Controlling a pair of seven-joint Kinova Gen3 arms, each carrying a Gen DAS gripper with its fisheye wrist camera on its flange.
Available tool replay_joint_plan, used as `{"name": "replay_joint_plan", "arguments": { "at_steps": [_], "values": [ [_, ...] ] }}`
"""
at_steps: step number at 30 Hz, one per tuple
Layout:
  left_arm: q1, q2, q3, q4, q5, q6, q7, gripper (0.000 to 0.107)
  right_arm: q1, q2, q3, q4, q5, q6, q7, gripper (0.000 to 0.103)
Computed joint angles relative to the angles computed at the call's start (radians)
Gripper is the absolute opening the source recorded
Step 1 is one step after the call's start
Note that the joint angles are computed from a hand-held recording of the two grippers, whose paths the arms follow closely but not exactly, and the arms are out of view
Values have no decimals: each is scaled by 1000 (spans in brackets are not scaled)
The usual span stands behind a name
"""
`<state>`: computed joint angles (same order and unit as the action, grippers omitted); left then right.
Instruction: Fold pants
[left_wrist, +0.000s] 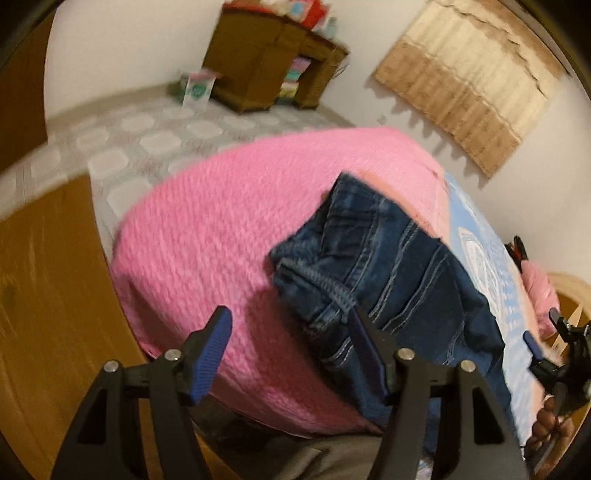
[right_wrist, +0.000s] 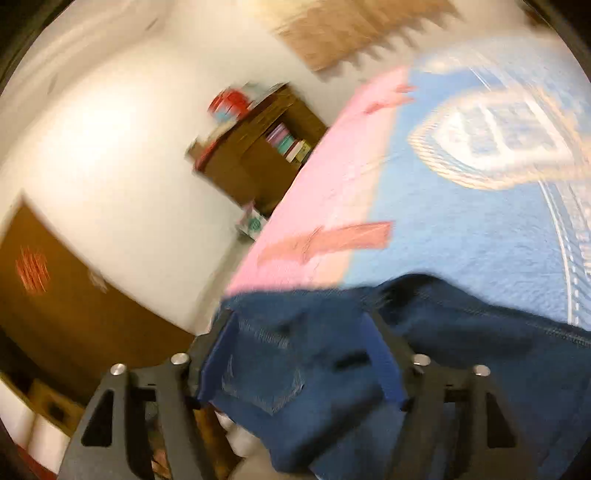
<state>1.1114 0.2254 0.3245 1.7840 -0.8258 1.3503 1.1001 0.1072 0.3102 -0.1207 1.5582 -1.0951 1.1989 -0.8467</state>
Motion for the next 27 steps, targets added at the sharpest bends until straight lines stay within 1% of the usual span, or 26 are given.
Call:
{"name": "replay_joint_plan", "arguments": {
  "at_steps": [1, 2, 3, 5, 6, 8, 9, 11, 12, 13, 15, 16, 18, 19, 20, 21, 22, 24, 25, 27],
  "values": [
    [-13, -2, -5, 12, 8, -33, 8, 67, 2, 46, 12, -35, -14, 30, -41, 72],
    [-22, 3, -9, 14, 10, -51, 12, 67, 7, 87, 8, -68, -15, 44, -81, 72],
    [-27, 7, -13, 14, 10, -59, 9, 67, -6, 118, 15, -95, -10, 42, -106, 72],
    [-40, 14, -21, 5, 17, -63, -13, 67, -12, 145, 0, -111, 5, 15, -118, 71],
    [-47, 19, -25, -3, 24, -64, -30, 67, -13, 178, -14, -132, 7, 23, -139, 71],
    [-54, 27, -33, -14, 23, -65, -56, 67, 15, 242, -57, -201, 46, 76, -210, 70],
    [-56, 30, -36, -19, 26, -62, -68, 67, 7, 263, -63, -222, 69, 88, -228, 69],
    [-63, 37, -45, -32, 29, -55, -98, 67, -16, 277, -71, -240, 109, 81, -229, 69],
    [-64, 39, -49, -35, 28, -54, -105, 67, -22, 293, -80, -257, 121, 85, -237, 67],
    [-69, 39, -54, -37, 28, -55, -117, 67, -30, 308, -90, -278, 133, 93, -246, 59],
    [-84, 42, -62, -49, 30, -48, -158, 67, -48, 335, -103, -342, 173, 132, -268, 54],
    [-93, 50, -66, -61, 36, -37, -188, 67, -54, 346, -103, -371, 182, 154, -271, 47],
    [-99, 61, -76, -78, 30, -17, -227, 67, -22, 368, -133, -402, 150, 176, -280, 42],
    [-103, 70, -81, -91, 24, -2, -255, 68, -4, 382, -148, -404, 115, 168, -281, 37],
    [-105, 79, -86, -102, 24, 10, -277, 71, 33, 397, -179, -403, 77, 157, -286, 37],
    [-110, 92, -91, -116, 24, 26, -309, 71, 51, 418, -193, -416, 46, 148, -308, 36],
    [-114, 103, -98, -127, 23, 37, -333, 73, 51, 432, -190, -427, 32, 148, -326, 36],
    [-122, 107, -113, -126, 23, 35, -351, 75, 5, 441, -143, -448, 51, 122, -360, 36],
    [-125, 108, -119, -124, 20, 30, -357, 77, -10, 450, -136, -451, 64, 102, -387, 36],
    [-133, 114, -125, -124, 17, 37, -391, 85, -9, 476, -147, -426, 67, 55, -453, 36]
  ]
}}
